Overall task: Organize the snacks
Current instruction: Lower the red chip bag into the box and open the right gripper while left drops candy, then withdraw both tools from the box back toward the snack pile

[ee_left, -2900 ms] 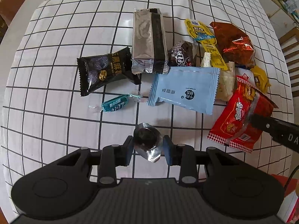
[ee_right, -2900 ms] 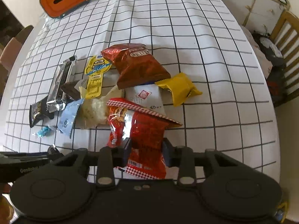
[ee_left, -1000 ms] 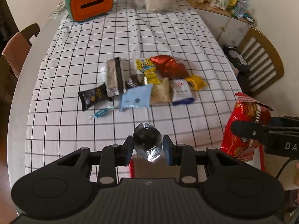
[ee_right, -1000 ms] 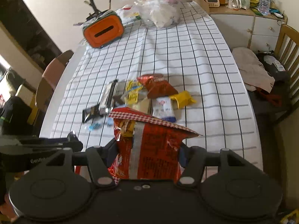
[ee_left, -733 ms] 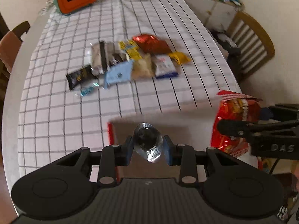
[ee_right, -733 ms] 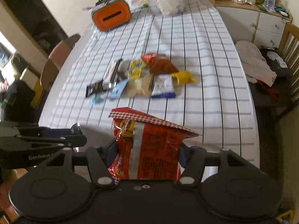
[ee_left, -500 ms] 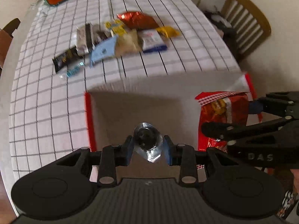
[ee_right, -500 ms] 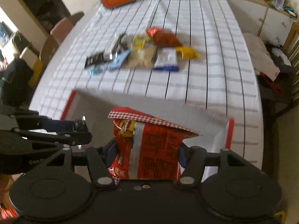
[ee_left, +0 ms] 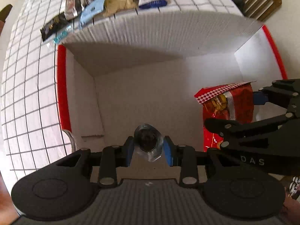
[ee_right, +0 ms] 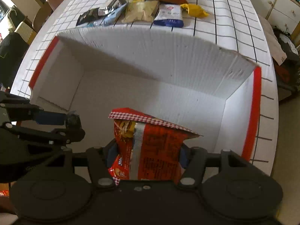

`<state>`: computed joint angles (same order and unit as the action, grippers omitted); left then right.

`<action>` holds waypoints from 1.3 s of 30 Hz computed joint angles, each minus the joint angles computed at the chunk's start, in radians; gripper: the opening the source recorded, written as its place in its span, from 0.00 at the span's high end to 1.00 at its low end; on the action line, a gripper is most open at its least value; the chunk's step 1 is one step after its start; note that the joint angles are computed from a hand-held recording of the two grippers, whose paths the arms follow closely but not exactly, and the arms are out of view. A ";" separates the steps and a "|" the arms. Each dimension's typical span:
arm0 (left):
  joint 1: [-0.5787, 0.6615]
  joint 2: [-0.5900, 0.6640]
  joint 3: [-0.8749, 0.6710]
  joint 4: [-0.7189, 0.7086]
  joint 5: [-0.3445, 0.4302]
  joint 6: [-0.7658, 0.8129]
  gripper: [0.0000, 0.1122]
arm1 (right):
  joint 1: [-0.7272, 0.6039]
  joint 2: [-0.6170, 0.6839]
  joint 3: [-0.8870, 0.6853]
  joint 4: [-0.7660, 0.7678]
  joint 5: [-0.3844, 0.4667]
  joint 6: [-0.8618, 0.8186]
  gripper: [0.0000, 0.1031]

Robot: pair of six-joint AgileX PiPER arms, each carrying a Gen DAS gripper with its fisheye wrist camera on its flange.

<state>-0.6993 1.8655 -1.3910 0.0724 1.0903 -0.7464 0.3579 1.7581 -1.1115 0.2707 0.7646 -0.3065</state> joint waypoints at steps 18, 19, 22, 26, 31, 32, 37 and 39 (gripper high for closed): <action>0.009 0.064 -0.046 -0.031 0.044 -0.001 0.69 | 0.001 0.040 0.003 0.001 -0.004 0.016 0.40; 0.013 0.061 -0.044 -0.029 0.040 0.000 0.68 | -0.004 0.035 0.005 0.010 -0.001 0.009 0.40; 0.005 0.026 -0.023 -0.020 0.027 -0.015 0.66 | -0.015 0.015 0.004 0.026 0.009 -0.011 0.39; -0.012 -0.017 -0.015 0.013 0.021 -0.052 0.66 | -0.030 -0.034 0.019 0.042 0.018 -0.042 0.39; -0.046 -0.054 -0.029 0.073 0.025 -0.110 0.66 | -0.058 -0.110 0.056 0.072 0.012 -0.093 0.37; -0.051 -0.059 -0.036 0.086 0.030 -0.121 0.66 | -0.062 -0.124 0.061 0.076 0.010 -0.101 0.37; -0.091 -0.088 -0.066 0.169 0.057 -0.187 0.66 | -0.075 -0.182 0.071 0.094 0.002 -0.126 0.35; -0.106 -0.101 -0.074 0.209 0.069 -0.218 0.63 | -0.080 -0.192 0.064 0.102 -0.004 -0.137 0.33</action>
<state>-0.8049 1.7646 -1.4654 0.2818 1.1595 -0.9648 0.2778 1.5660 -1.0480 0.3727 0.7609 -0.4439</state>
